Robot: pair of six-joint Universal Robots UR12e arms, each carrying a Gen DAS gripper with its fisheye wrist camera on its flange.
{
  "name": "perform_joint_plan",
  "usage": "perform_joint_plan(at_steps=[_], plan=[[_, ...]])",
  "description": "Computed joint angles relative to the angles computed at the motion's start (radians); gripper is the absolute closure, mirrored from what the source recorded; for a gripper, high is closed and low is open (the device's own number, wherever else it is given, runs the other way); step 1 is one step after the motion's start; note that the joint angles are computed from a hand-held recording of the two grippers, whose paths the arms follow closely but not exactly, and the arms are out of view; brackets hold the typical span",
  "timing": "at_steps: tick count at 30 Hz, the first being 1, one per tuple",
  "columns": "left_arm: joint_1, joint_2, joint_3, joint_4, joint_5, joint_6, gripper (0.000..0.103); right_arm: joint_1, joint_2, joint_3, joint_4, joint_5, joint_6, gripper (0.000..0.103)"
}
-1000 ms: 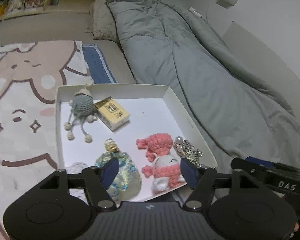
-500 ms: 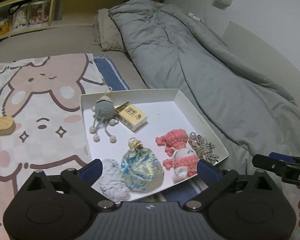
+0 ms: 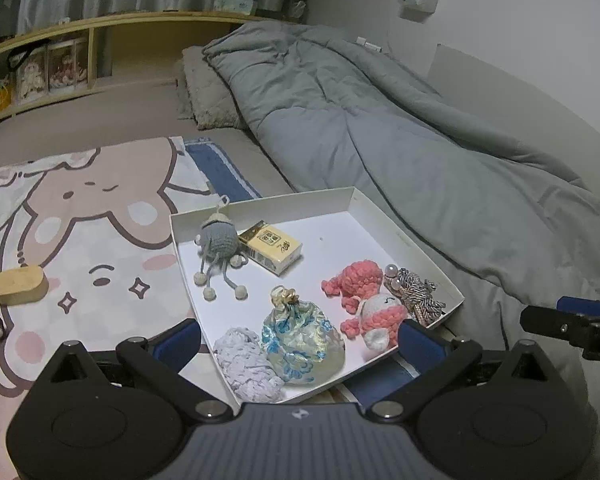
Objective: Organize objects
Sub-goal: 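Move both tools back from the box toward the dark yarn scrunchie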
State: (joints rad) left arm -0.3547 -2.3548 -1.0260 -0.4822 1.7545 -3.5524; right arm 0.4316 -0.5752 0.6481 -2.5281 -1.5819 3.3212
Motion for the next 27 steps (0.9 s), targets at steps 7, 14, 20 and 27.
perform_joint_plan(at_steps=[7, 14, 20, 27], plan=[[0.001, 0.015, -0.022, 0.02, 0.022, 0.005, 0.0, 0.009, 0.004, -0.009, 0.001, -0.027, -0.009, 0.0], [0.011, 0.035, -0.05, 0.023, 0.036, -0.003, 0.0, 0.016, 0.019, -0.043, 0.023, -0.026, -0.011, 0.0], [0.022, 0.057, -0.082, 0.019, 0.05, -0.011, 0.0, 0.023, 0.053, -0.111, 0.061, -0.011, -0.011, 0.0], [0.044, 0.101, -0.143, 0.034, 0.09, -0.031, 0.0, 0.037, 0.146, -0.295, 0.136, 0.02, -0.02, 0.0]])
